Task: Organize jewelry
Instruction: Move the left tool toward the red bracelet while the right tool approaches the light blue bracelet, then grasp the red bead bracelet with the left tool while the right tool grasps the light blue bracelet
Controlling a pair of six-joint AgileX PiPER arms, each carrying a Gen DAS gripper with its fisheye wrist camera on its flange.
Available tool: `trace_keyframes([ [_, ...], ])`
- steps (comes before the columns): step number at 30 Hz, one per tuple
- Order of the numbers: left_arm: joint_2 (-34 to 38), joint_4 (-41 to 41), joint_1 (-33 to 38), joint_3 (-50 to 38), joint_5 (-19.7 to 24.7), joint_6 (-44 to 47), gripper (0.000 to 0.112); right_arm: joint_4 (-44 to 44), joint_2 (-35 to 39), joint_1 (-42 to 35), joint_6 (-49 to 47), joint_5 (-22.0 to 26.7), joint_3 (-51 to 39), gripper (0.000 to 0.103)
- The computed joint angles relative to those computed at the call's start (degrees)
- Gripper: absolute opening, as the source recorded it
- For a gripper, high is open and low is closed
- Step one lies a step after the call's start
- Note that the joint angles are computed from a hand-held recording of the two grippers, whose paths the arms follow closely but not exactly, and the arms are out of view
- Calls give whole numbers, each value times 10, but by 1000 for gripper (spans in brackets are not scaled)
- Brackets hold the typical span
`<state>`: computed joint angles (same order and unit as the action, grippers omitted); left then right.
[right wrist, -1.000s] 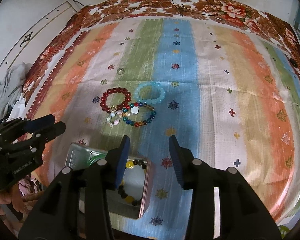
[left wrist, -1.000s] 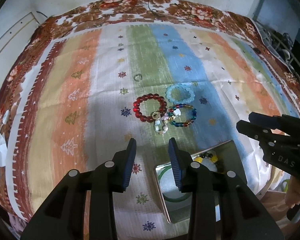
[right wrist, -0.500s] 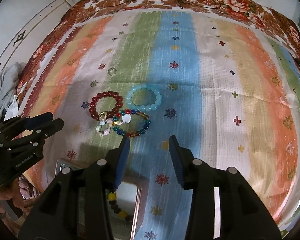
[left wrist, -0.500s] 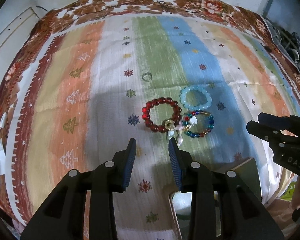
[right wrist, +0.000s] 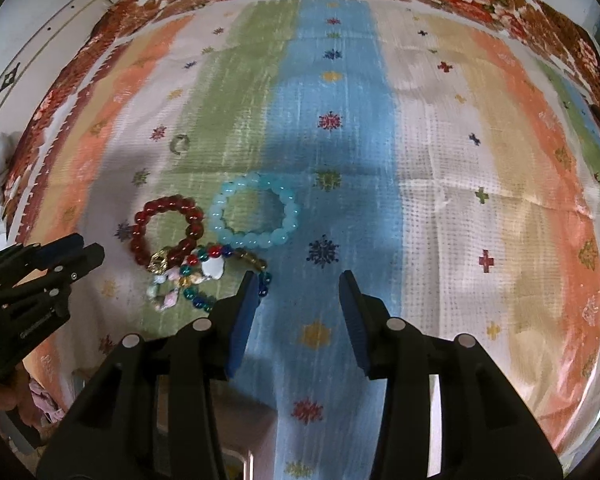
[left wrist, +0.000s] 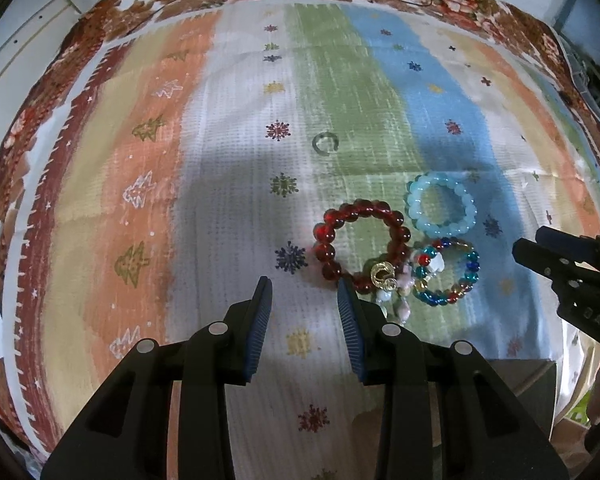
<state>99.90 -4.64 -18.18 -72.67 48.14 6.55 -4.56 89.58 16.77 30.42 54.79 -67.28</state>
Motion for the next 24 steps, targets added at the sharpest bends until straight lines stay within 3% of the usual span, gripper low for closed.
trace_keyframes([
  [24,116,13,-19,-91,13,-17,38,37,137,-39,-32,-19,-90,44],
])
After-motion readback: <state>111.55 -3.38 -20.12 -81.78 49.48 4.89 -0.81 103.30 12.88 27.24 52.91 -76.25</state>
